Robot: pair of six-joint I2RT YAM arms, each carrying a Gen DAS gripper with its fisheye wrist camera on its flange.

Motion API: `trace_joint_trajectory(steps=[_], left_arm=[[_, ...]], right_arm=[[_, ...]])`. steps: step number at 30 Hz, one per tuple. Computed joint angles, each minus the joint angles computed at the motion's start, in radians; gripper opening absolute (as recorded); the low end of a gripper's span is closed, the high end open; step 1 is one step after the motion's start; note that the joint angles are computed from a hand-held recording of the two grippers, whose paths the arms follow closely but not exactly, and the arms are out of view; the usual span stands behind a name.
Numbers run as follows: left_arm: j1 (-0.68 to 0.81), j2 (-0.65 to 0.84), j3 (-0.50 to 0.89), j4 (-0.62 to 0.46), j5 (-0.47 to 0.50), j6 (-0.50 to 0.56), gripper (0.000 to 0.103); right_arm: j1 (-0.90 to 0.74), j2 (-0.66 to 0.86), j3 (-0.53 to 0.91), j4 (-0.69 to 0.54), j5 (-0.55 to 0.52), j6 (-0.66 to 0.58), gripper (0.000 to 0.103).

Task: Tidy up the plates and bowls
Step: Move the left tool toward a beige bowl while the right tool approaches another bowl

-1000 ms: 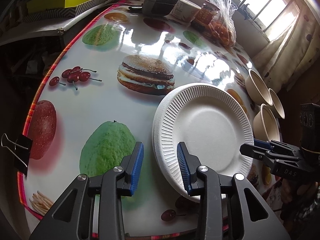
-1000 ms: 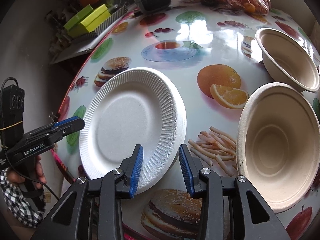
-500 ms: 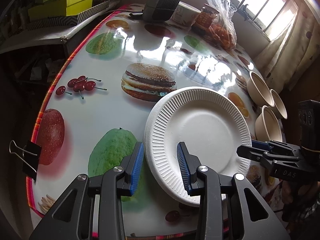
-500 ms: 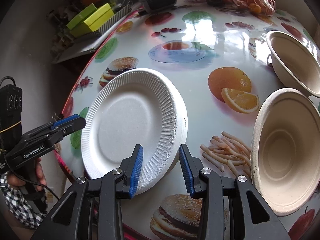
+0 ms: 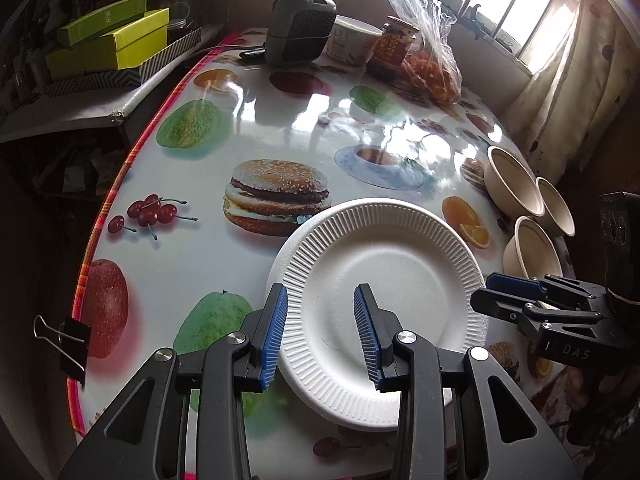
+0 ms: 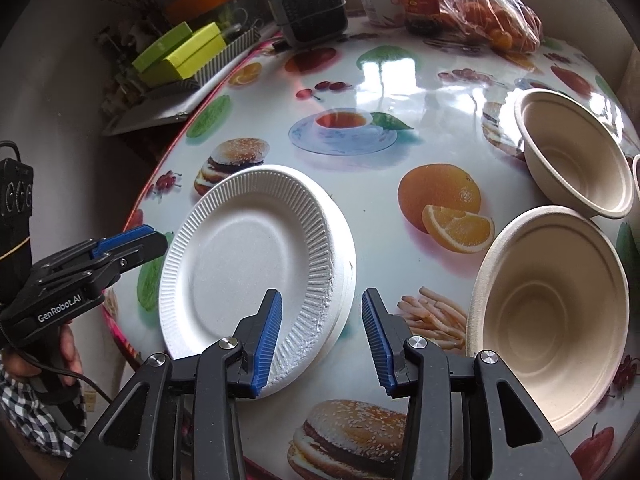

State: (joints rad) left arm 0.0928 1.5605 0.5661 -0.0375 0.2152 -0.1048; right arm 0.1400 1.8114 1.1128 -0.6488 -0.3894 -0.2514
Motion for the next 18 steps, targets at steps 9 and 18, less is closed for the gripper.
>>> trace_joint_trajectory(steps=[9, 18], left_arm=[[-0.066, -0.035, 0.006, 0.018, -0.062, -0.013, 0.036], [-0.134, -0.050, 0.027, 0.019, -0.098, -0.034, 0.036]], right_arm=[[-0.008, -0.027, -0.011, 0.057, 0.012, 0.021, 0.042], [-0.025, -0.078, -0.048, 0.116, 0.031, 0.018, 0.042]])
